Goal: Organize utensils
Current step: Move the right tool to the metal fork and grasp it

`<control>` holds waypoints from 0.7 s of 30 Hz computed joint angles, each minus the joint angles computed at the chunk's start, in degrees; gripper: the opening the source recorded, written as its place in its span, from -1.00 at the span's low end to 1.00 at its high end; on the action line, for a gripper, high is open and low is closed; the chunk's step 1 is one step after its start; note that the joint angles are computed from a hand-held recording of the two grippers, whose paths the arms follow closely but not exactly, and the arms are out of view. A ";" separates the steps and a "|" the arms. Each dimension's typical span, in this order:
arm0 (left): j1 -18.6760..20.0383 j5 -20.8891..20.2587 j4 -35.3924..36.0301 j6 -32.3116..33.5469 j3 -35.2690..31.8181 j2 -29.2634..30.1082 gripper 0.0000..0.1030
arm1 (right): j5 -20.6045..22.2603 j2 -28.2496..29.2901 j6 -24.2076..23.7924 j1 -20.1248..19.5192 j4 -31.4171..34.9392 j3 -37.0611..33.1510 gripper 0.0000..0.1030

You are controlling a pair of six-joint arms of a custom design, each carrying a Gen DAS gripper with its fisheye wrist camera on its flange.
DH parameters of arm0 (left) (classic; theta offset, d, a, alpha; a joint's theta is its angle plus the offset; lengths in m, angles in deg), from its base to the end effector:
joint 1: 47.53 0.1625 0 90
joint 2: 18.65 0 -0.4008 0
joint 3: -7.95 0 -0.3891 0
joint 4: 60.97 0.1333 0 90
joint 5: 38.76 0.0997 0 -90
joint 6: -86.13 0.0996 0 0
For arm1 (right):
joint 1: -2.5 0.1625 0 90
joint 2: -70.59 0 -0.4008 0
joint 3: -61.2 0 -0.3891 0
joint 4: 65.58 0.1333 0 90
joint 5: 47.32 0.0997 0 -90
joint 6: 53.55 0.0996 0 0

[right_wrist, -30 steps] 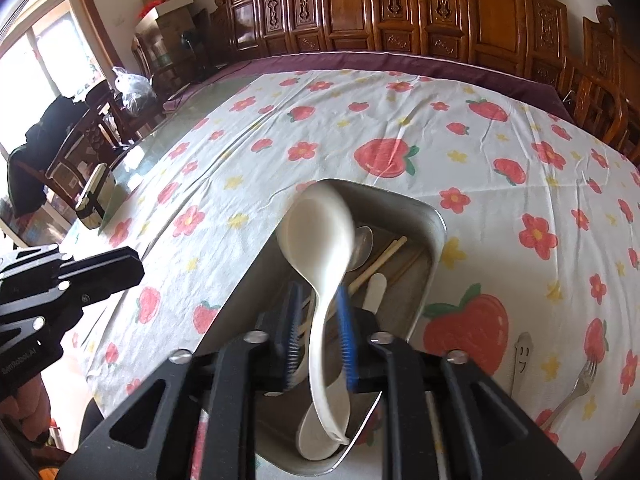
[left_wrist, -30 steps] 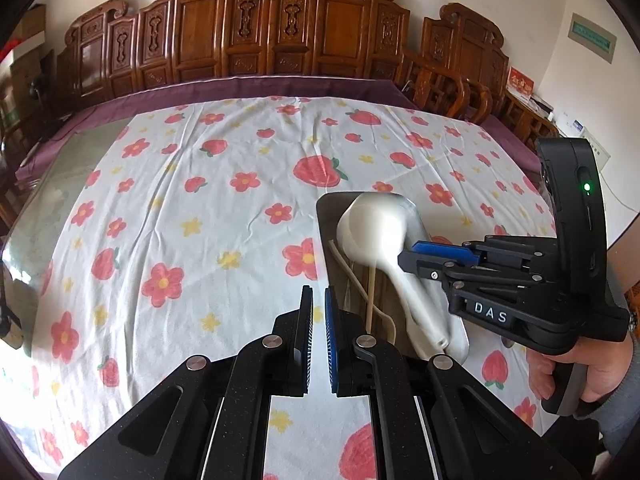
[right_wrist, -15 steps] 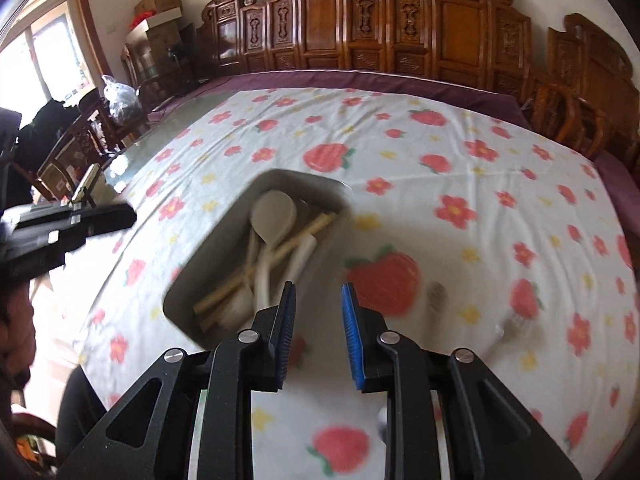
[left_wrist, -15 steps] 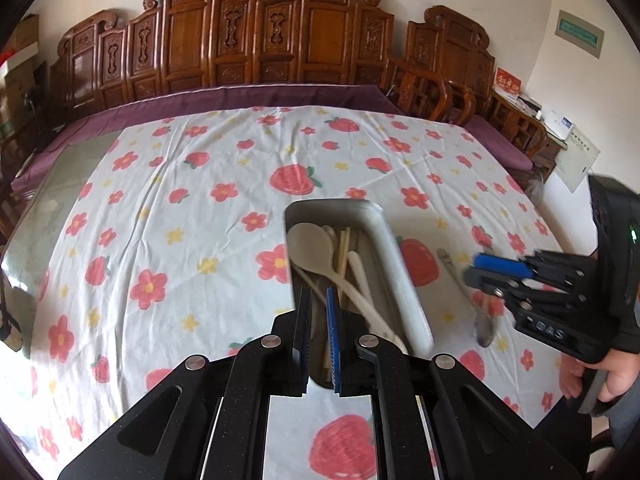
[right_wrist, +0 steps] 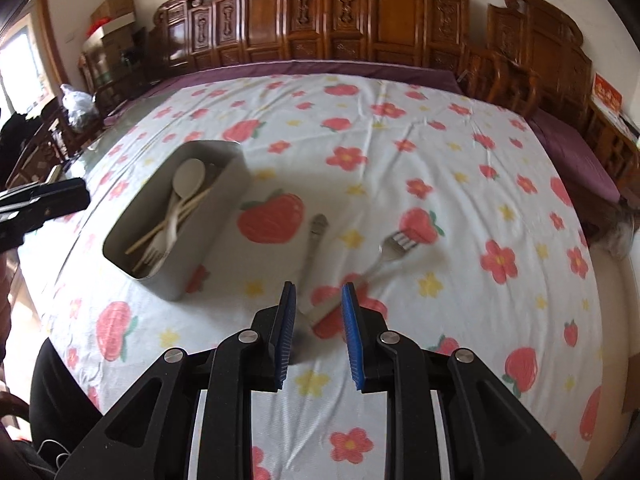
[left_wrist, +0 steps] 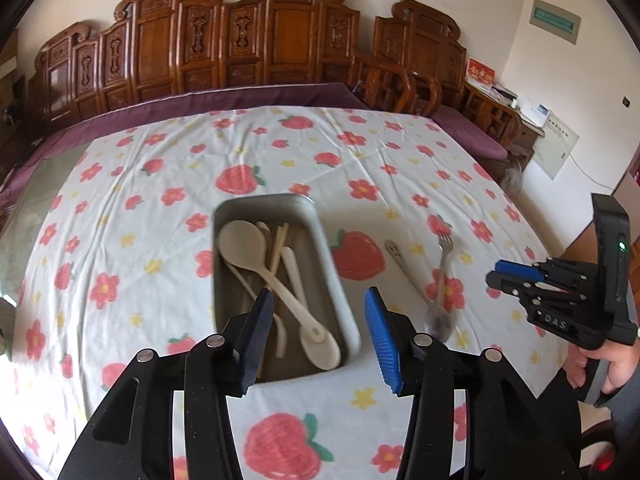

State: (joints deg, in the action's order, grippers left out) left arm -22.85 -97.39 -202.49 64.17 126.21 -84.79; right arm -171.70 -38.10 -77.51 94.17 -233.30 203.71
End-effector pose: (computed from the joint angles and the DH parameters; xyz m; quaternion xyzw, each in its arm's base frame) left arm -0.3769 -0.3769 0.1359 0.3570 0.8941 -0.1829 0.1991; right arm 0.0865 -0.3213 0.3355 0.0888 -0.8885 0.2974 0.3380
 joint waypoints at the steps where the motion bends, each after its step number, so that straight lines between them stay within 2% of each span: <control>1: -0.25 -0.20 0.07 -0.09 0.00 0.45 -0.06 | 0.36 0.04 -0.22 -1.27 -0.30 0.10 -0.50; 2: -0.50 -0.36 0.02 -0.25 0.07 0.82 0.01 | 0.51 0.43 -0.37 -2.02 -0.70 0.08 -0.49; 3: -0.72 -0.46 -0.21 -0.33 0.25 0.98 0.17 | 0.86 0.94 -0.34 -3.08 -1.14 -0.03 -0.43; 6: -1.40 -0.57 -1.18 -0.32 0.62 2.00 0.35 | 2.25 2.90 0.02 -5.83 -2.49 -0.78 -0.32; 13: -2.30 -0.93 -1.00 -1.17 0.25 4.08 0.37 | 3.28 10.15 0.98 -9.77 -5.18 -4.37 -0.32; 21: -2.77 -0.95 0.36 -1.85 0.14 4.72 0.37 | 0.23 16.58 0.71 -10.95 -6.24 -8.25 -0.31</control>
